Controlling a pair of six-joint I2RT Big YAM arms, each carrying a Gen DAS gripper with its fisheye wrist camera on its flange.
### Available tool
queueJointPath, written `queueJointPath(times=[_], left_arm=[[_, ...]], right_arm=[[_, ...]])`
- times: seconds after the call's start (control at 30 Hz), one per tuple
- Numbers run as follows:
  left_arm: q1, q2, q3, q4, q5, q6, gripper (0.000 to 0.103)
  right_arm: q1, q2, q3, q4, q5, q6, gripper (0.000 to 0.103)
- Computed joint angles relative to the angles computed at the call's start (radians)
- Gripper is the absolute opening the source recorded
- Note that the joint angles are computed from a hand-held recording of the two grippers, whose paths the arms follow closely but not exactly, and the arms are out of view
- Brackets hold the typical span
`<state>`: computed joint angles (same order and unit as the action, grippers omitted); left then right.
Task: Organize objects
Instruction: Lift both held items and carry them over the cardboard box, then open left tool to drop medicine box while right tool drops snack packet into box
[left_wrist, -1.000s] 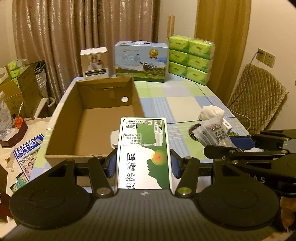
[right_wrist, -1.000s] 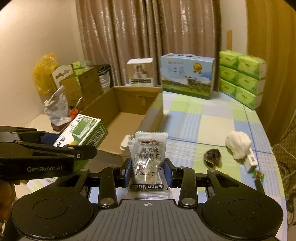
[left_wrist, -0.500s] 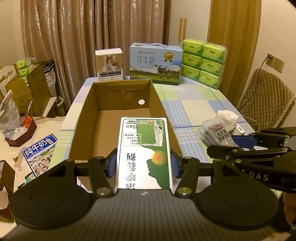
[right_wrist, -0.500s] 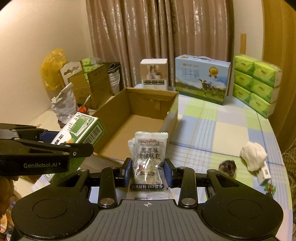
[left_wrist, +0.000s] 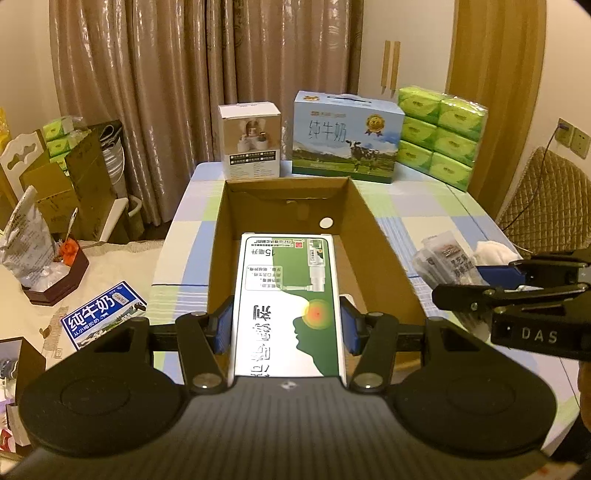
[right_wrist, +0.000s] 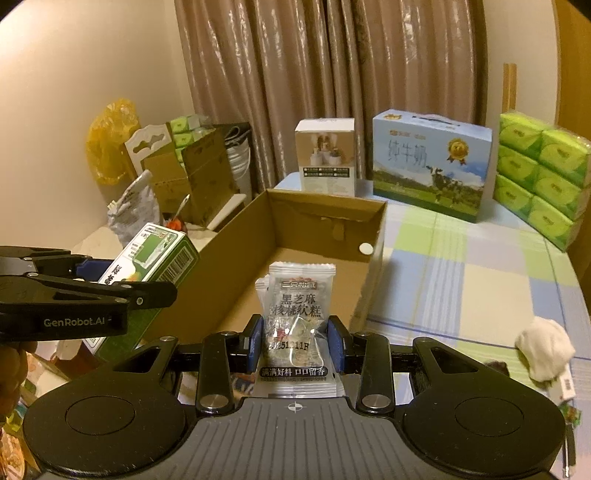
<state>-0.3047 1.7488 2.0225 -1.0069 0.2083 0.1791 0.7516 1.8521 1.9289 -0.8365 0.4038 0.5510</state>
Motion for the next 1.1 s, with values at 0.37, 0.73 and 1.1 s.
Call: queueJointPath(times=[0.37,0.73,1.1], left_arm=[[0.005,0.168,0.191,-0.069,0.002,0.028,0.05],[0.003,0.281,0.317,-0.122,-0.004,0.051,0.051],[0.006,0.31,0.347,-0.1,0.001,0.005,0.051]], right_arm=[[-0.047,0.094,0.096,-0.025,-0.063,0.018,0.034],[-0.07,0.142,0.136,-0.032,-0.082,0.028,0.034],[-0.067,0.137,0.121,-0.025,-0.082,0.04,0.034]])
